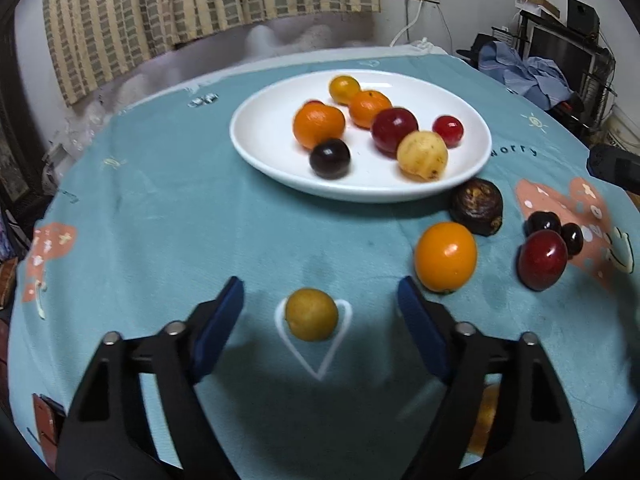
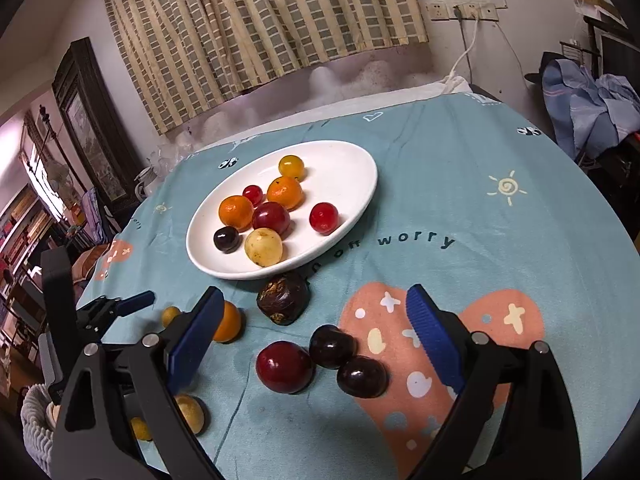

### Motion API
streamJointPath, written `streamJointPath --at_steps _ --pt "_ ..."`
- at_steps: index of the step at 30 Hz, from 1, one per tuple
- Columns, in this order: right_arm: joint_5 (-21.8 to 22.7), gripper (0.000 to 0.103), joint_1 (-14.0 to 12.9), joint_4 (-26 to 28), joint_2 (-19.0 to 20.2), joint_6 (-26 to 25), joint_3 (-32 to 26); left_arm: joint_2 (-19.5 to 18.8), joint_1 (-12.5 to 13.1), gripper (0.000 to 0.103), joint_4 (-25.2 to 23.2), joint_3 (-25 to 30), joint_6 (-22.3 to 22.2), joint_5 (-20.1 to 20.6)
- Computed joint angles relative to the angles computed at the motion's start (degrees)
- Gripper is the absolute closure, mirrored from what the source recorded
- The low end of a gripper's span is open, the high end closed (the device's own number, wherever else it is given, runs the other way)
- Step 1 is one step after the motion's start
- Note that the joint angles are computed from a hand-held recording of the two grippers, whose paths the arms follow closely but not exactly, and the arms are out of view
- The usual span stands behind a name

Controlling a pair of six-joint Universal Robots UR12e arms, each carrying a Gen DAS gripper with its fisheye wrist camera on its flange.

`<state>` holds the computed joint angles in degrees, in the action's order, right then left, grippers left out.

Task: Organize fruits
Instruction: 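Grasp a small yellow kumquat with the left gripper while the right gripper grasps a dark plum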

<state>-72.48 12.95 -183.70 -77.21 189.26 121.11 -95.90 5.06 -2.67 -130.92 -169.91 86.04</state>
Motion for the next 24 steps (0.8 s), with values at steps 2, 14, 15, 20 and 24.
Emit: streamJointPath --at_steps 2,14,15,20,24 --pt "-0.1 0.011 0.1 0.1 0.0 -0.5 0.0 -0.2 0.4 0.046 -1.6 0.3 -0.2 -1.0" --pt "-2.5 0.027 -0.2 3.9 -1.7 -5.3 2.8 -0.1 1.3 0.072 -2.7 0.3 -2.3 -3.0" --pt "-2.9 0.031 -0.2 4.4 -1.8 -5.8 3.0 -0.2 1.2 0.072 -2.7 0.3 -2.2 -2.8" --pt "-4.7 0.046 0.7 7.3 -1.1 -8.6 2.4 -0.2 1.0 0.072 -2.7 0.3 -2.0 -2.2" --pt "-5.9 0.060 1.3 8.2 -0.6 -9.8 2.0 -0.2 0.5 0.072 -2.4 0.3 -1.8 -1.0"
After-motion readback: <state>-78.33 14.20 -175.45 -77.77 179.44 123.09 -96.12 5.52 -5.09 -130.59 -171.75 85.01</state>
